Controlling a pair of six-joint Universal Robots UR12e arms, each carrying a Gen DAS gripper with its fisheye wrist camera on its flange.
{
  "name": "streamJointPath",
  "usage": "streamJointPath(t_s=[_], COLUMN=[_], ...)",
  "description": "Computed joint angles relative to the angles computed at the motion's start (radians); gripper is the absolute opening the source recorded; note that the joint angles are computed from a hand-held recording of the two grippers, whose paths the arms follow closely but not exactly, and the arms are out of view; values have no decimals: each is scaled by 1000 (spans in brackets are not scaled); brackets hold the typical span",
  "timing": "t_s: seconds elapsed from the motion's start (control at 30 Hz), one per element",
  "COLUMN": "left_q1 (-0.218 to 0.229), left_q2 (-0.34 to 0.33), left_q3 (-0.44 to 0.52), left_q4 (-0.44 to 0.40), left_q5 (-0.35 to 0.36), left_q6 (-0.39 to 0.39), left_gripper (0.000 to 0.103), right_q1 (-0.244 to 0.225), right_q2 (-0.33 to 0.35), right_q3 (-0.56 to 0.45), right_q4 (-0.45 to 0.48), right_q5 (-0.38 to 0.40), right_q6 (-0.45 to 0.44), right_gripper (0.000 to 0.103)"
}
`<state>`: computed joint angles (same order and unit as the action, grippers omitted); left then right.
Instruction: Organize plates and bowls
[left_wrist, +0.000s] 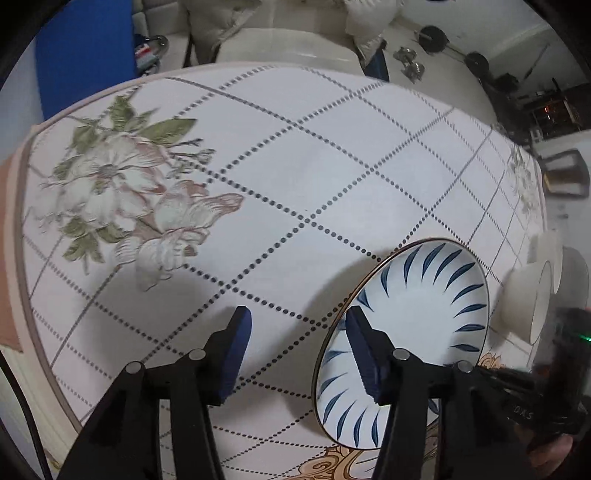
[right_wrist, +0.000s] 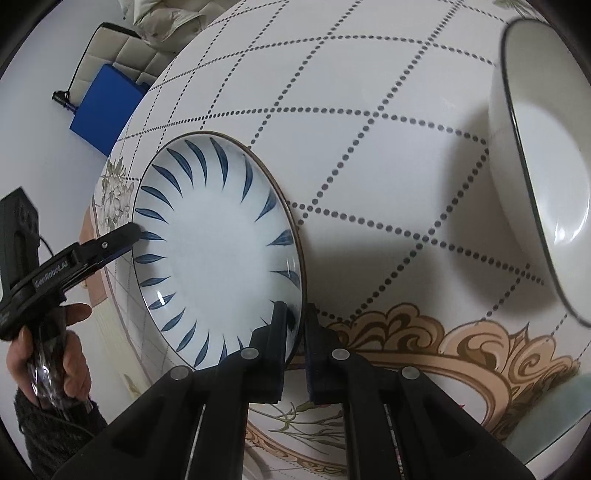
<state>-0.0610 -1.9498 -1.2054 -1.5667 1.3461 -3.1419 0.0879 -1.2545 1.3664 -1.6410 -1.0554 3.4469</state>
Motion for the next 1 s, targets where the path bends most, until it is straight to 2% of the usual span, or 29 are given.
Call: streamJointPath(t_s=[0.1,0.23,0.33,0.47,0.67,1.0], left_q1=[1,-6,-13,-21,-20,-20], left_q2=[-3,-11,-23,-15,10,56], left_q3=[-7,2,17,0,-32,-83], left_q4=[17,19,-2,23,48,85], left_q5=[-35,-53,-62,-57,-43,-48], left_q6=[4,22,68,71,64,54], left_gripper=[52,51,24,23,19,16], right_q1=[-1,-15,-27,-33,-27,-34], right_q2=[11,11,5,-2,5,-17], right_q3=[-15,1,28,46,30,49], right_q4=[14,-7,-51,-82,-66,-55], right_q5=[-1,45,91,112,90,109], right_q6=[-24,-18,15,23,15,7], right_gripper=[11,12,13,15,12,12])
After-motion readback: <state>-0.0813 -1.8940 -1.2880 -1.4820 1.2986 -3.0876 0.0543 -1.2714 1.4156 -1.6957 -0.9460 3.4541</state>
